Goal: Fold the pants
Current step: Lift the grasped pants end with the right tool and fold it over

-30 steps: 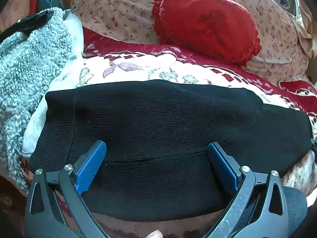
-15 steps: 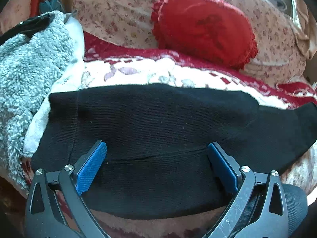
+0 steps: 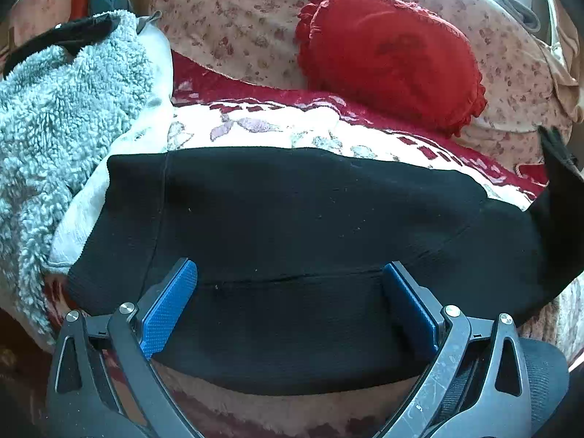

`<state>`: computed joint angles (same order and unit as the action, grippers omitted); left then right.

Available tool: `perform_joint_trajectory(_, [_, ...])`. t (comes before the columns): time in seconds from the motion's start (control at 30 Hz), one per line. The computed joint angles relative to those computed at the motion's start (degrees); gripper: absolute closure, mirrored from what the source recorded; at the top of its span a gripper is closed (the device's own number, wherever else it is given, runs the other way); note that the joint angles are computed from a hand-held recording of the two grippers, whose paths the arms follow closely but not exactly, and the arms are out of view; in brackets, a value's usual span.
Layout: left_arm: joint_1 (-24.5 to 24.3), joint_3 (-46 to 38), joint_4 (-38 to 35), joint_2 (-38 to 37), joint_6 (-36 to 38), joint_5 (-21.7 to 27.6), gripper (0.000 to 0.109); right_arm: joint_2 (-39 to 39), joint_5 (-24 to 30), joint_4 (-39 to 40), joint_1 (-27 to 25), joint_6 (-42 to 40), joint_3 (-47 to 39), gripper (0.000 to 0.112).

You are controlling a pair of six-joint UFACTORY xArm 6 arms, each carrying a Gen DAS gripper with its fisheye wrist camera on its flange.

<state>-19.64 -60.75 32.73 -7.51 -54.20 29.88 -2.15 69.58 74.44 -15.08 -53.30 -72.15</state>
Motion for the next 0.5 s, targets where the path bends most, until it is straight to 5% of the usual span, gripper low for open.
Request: perform_joint_trajectory(0.5, [-0.33, -0.3, 0.62, 0.29, 0.79, 0.84, 0.006, 6.66, 1.29, -9.73, 10.8, 4.89, -6.27, 0.103])
